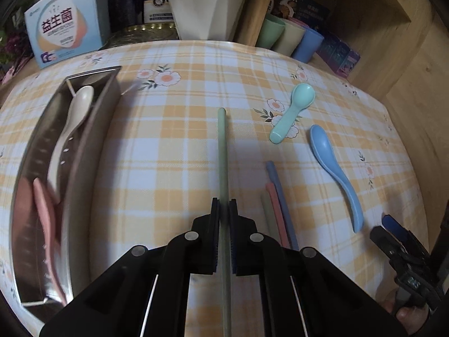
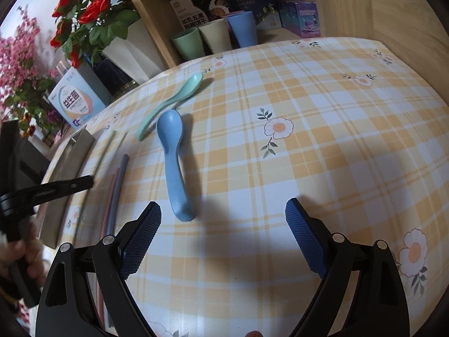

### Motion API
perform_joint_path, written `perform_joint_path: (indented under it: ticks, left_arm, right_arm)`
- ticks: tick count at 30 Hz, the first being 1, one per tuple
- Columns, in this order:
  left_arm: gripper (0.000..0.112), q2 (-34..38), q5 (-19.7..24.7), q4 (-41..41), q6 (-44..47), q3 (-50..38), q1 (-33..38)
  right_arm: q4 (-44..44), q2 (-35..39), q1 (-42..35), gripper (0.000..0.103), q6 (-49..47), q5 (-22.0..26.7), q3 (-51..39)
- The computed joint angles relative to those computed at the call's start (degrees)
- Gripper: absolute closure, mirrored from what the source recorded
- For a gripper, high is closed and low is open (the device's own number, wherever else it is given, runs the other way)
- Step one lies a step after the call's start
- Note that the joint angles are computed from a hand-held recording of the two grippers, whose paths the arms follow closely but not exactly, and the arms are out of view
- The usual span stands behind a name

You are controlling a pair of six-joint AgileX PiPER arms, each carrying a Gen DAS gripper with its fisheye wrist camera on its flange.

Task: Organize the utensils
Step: 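Close the right tool on the blue spoon's handle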

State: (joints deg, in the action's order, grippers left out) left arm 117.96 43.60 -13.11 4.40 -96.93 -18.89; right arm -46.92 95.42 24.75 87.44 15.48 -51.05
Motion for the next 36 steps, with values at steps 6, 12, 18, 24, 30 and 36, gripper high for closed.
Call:
perform_joint_path:
  ticks: [6,12,18,24,30,36]
  left_arm:
    - [0.106,-9.2,-5.7,0.5,1.8,11.6,0.5]
    - [0.106,-13.5,-8.1,-1.8,3.8,18.4,0.0]
    - [0.106,-15.5,-9.4,-5.6,6.6,20.5,0.7]
    - [0.106,-17.0,-9.3,-10.3,9.6,21.9,3.0]
    - [0.106,-18.5,-9.4,-13.5,12.5,23.7,4.1]
    - [0.106,-18.9,-9.4,-15.6,13.8,24.4,5.6]
  right_arm:
    - [0.8,0.3,0.5,0.016,-1.1,1.3,-0.5]
    - [1.1,0.3,0.8,0.016,-2.2,1.3,-0.7]
    - [5.9,1.2,2.5,0.023,-9.9,4.5,-3.9]
    - [18.2,5.0,2.6,0.046,-28.2,6.9,-12.1]
    - [21.6,12.5,1.6,0.070,-35.5,11.5,-22.0]
    - [19.5,15.1,2.2,0.083,-34.0,14.4,-25.1]
